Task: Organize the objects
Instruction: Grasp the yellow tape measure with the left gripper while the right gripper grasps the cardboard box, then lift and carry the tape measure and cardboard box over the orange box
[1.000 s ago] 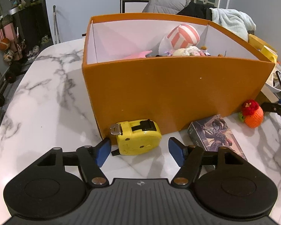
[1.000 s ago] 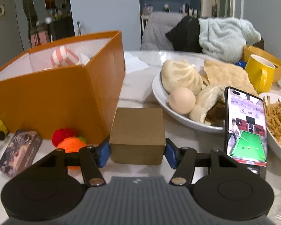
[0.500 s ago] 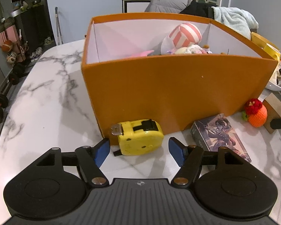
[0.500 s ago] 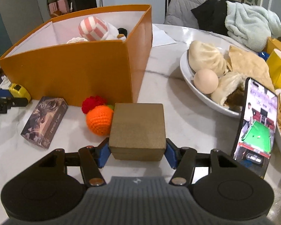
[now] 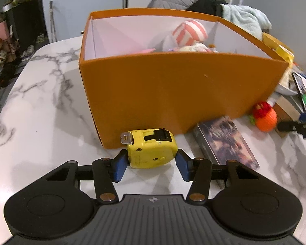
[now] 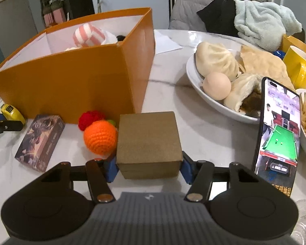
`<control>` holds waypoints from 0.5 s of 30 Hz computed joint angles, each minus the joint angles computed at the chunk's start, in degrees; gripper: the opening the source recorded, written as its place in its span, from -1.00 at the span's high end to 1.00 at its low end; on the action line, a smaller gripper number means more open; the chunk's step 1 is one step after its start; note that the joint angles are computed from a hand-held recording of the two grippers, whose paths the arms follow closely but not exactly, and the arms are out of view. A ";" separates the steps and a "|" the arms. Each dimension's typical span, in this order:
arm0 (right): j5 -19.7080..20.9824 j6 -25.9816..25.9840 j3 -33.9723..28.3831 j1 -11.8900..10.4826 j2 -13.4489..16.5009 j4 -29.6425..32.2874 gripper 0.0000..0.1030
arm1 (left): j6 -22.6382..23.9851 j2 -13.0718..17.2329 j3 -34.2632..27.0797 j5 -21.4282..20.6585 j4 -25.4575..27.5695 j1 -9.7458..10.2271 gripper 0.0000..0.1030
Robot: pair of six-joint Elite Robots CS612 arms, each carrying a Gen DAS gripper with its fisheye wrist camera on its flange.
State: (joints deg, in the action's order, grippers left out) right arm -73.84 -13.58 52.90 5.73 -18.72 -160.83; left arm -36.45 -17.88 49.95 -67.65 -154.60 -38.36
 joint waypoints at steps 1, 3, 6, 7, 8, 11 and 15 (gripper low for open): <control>0.05 -0.23 0.02 0.01 -0.13 0.55 -0.19 | 0.90 -0.46 0.94 0.01 -0.45 -0.17 -0.16; 0.29 -0.73 0.19 -0.01 -0.37 1.17 -0.19 | 2.76 -1.33 2.75 0.17 -1.19 -0.53 -0.15; 0.42 -0.89 0.79 0.01 -0.79 0.52 -0.19 | 3.45 -2.68 5.45 0.12 -2.52 -0.86 -0.16; 0.47 -0.90 0.98 0.02 -0.93 0.30 -0.19 | 3.47 -3.13 6.33 0.17 -2.99 -0.93 -0.16; 0.54 -0.95 1.24 0.02 -1.12 0.08 -0.19 | 3.61 -3.55 7.18 0.41 -3.53 -1.03 -0.16; 1.13 -1.45 1.92 0.00 -1.62 -0.15 -0.18 | 4.36 -4.33 8.66 1.47 -4.51 -1.27 -0.16; 1.18 -2.76 3.32 0.28 -2.45 -0.58 -0.18 | 4.49 -5.42 10.59 1.55 -6.24 -1.42 -0.16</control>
State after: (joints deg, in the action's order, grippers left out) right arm -72.66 -16.34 56.22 6.01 -21.16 -161.41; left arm -31.96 -23.31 60.54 -66.10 -160.83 -39.77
